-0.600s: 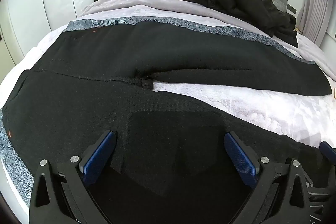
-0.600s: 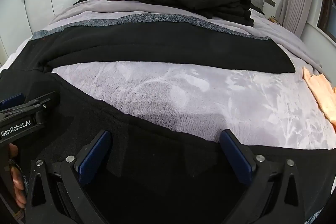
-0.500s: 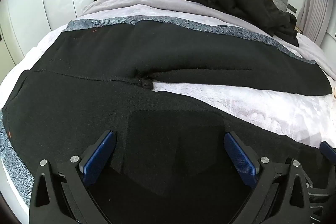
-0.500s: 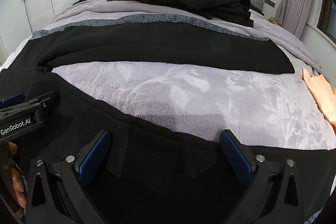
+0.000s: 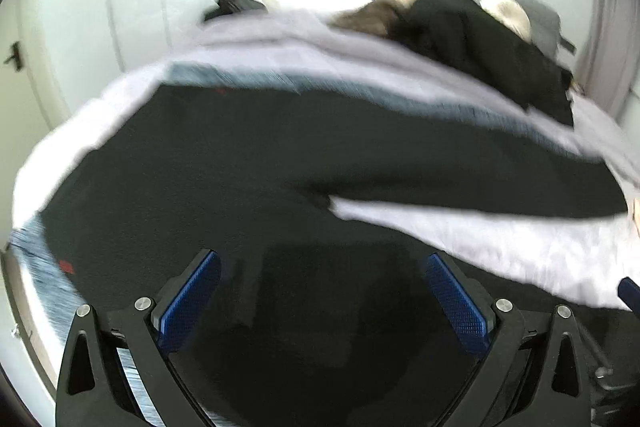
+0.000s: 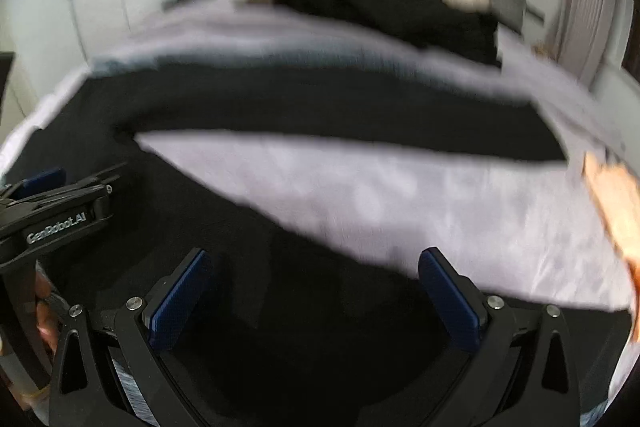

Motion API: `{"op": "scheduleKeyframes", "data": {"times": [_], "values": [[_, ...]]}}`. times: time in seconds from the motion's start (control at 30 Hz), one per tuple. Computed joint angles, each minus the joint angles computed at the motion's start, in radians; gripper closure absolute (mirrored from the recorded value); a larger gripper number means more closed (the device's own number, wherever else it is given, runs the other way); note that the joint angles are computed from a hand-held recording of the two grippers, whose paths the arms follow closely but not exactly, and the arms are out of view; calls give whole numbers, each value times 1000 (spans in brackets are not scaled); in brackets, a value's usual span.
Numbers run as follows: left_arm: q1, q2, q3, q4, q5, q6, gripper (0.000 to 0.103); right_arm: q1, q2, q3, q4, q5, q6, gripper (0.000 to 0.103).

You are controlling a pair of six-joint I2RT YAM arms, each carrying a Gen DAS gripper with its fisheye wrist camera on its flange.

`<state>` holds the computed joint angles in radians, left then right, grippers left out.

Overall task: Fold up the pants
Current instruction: 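Move both grippers over the black pants toward the patterned waistband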

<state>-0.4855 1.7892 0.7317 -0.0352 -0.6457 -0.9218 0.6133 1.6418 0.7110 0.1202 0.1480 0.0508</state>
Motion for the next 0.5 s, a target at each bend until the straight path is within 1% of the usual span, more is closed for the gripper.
{"op": "scheduleKeyframes", "data": {"times": [0.03,0.07,0.1,0.13,0.17,0.23,0.3,0.33,0.4,0.5], "values": [[8,-45,-12,-36,-1,8,0,4,-16,3,-3,-19,4,0],[24,-81,-23,-61,13,23,0,2,-20,22,-30,-74,5,0],[42,-119,-35,-81,36,38,0,4,-20,33,-41,-111,4,0],[61,-157,-49,-95,66,55,0,18,-6,70,-80,-120,0,0],[81,-185,-55,-117,92,72,0,43,20,102,-97,-86,-2,0],[110,-203,-47,-172,102,84,0,65,92,214,-215,-82,6,0],[141,-220,-50,-197,116,103,0,71,119,281,-290,-136,32,0],[155,-222,-48,-210,130,110,0,98,144,333,-342,-116,44,0],[182,-222,-45,-215,156,126,0,120,185,413,-410,-135,42,0],[230,-223,-49,-207,200,166,0,154,225,497,-479,-93,16,0]]}}
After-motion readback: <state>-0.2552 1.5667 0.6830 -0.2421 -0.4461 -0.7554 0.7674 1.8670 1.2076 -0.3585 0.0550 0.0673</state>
